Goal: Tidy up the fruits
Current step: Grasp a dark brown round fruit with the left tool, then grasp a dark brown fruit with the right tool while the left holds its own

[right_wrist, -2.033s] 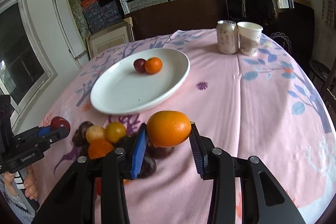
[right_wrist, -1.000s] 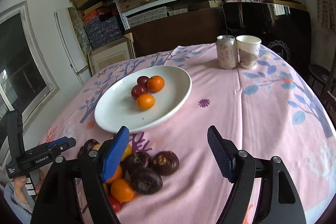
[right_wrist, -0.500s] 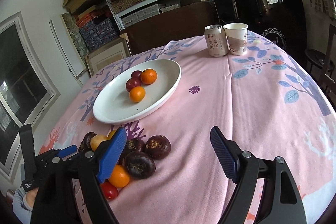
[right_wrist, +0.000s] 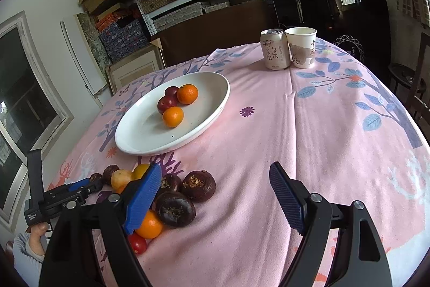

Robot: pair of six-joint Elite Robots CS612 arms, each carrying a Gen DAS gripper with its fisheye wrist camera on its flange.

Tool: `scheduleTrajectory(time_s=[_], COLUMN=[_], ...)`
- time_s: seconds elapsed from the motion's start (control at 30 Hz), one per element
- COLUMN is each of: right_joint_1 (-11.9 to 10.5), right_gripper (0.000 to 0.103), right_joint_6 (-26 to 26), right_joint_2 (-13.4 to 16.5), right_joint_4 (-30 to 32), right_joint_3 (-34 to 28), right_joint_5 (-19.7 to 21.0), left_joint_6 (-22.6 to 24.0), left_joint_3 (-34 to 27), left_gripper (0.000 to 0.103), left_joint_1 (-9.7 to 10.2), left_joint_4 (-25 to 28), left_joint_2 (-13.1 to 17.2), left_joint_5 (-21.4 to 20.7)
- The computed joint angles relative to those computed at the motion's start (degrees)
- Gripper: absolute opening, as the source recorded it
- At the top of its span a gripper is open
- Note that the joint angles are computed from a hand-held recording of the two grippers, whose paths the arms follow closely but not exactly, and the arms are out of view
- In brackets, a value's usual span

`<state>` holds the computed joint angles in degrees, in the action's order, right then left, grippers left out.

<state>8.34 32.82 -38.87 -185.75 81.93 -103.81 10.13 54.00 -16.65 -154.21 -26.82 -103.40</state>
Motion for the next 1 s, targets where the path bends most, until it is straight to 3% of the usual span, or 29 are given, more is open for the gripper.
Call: scheduleTrajectory(time_s=[0.17, 0.3, 0.43, 0.6, 0.63, 0.8, 0.9, 1.0], right_joint_1=[0.1, 0.2, 0.4, 0.9, 0.9, 0.4, -0.5, -0.8], right_gripper=[0.083, 0.083, 0.08, 0.05, 0.048, 0.046, 0.046, 0.046], right_joint_6=[-0.9, -1.6, -3.5, -7.1, -7.5, -6.2, -4.1, -3.0], right_joint_2=[0.2, 0.2, 0.1, 0.6, 0.9, 1.4, 1.9, 2.4], right_joint_4=[1.2, 2.3, 5.2, 11.7, 12.5, 11.3, 9.9, 10.0], right_joint_3=[-0.4, -0.7, -0.9, -2.2, -2.6, -2.9, -3.2, -3.8], right_joint_5=[0.1, 0.5, 1.6, 4.8, 5.5, 9.6, 14.9, 16.3], left_joint_6=[1.3, -0.1, -0.5, -0.9, -0.9, -0.2, 0.4, 1.0], left_joint_3=[-0.3, -0.8, 0.9, 1.7, 1.7, 1.8, 1.7, 1.9], left_gripper=[0.051, 0.041, 0.041, 0.041, 0.041, 0.041, 0.041, 0.041], left_joint_1=[-0.22, 0.13, 0.19, 0.32, 0.3, 0.23, 0.11, -0.01], left_joint_4=[0.7, 0.8, -2.3, -3.6, -3.4, -3.1, -2.4, -2.2], left_joint_2=[0.1, 0.4, -0.3, -0.8, -0.8, -0.9, -0.8, -0.9], left_joint_5=[-0.9, -1.8, -1.0, -1.5, -1.5, -2.0, -2.0, -2.0])
